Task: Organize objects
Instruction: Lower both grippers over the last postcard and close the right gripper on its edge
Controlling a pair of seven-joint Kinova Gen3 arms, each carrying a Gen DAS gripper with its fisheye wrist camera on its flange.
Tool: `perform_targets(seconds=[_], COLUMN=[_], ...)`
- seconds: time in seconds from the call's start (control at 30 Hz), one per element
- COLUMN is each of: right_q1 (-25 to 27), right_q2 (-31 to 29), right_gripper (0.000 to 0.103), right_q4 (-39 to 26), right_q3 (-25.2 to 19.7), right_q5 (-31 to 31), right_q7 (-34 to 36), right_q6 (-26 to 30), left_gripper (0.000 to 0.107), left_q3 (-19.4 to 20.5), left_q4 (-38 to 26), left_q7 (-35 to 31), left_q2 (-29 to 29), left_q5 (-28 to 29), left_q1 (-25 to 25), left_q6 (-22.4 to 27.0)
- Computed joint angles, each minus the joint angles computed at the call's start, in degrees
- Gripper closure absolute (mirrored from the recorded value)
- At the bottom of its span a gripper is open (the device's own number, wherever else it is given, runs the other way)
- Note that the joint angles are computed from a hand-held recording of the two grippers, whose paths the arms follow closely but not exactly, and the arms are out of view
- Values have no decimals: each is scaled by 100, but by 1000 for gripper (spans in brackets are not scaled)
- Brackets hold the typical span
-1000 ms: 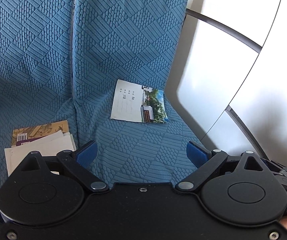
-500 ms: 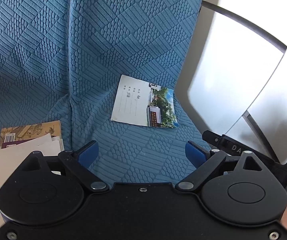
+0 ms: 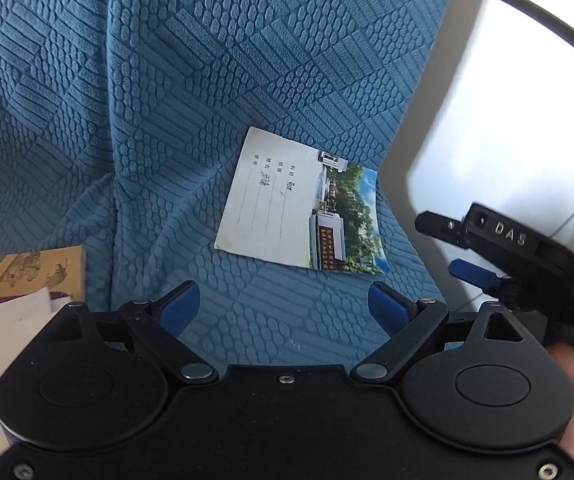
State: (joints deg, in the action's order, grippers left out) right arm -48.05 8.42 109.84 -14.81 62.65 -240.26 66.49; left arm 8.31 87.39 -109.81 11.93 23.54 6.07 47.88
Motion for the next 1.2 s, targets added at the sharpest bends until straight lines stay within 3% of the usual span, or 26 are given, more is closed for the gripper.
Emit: perform_targets(seconds=[0.1,0.2,0.47,0.63,0.73,0.83,0.87,0.9,1.0,1.2], right_q1=[635,805,1335,1628,1683,1745,1795,1917,2035,2309], right_q2=[-61,61,390,531,575,597,603,612,602,439], right_gripper=[19,19,20,25,28,43,46,46,48,48], right_q4=[143,-19,-103,-36,119,262,275,264,341,667], right_q3=[-28,396,856,1046,1228,1361,1363,1260,1281,1264], right_q5=[148,-113,132,347,806,1268,1318,1301,1302,2106], right_q7=[164,740,1308,1382,1118,772,730,782,753,-57], right_q6=[-699,-1048,-1997,-2488,-2902,-3298,-3392,-3418,-3650,-4267], left_gripper=[17,17,18,27,34,42,49,56,64,67], left_q3=[1,28,177,206,235,248,265,258,256,245], left_q4=[-213,-424,-1030,-1314,-1442,-1567,-1638,-1727,-1705,-1728], left_q7=[133,273,377,415,437,465,470,514,503,490], left_q2=[319,602,1348,1686,1835,1973,2034,2096,2128,2137], left_q5=[-201,-354,-526,-627,-614,-618,-601,-601,-612,-663], left_q1=[122,209,277,328,304,298,282,292,302,327], left_q6=[-111,-193,-238,-188,-139,-53,29,135,64,50])
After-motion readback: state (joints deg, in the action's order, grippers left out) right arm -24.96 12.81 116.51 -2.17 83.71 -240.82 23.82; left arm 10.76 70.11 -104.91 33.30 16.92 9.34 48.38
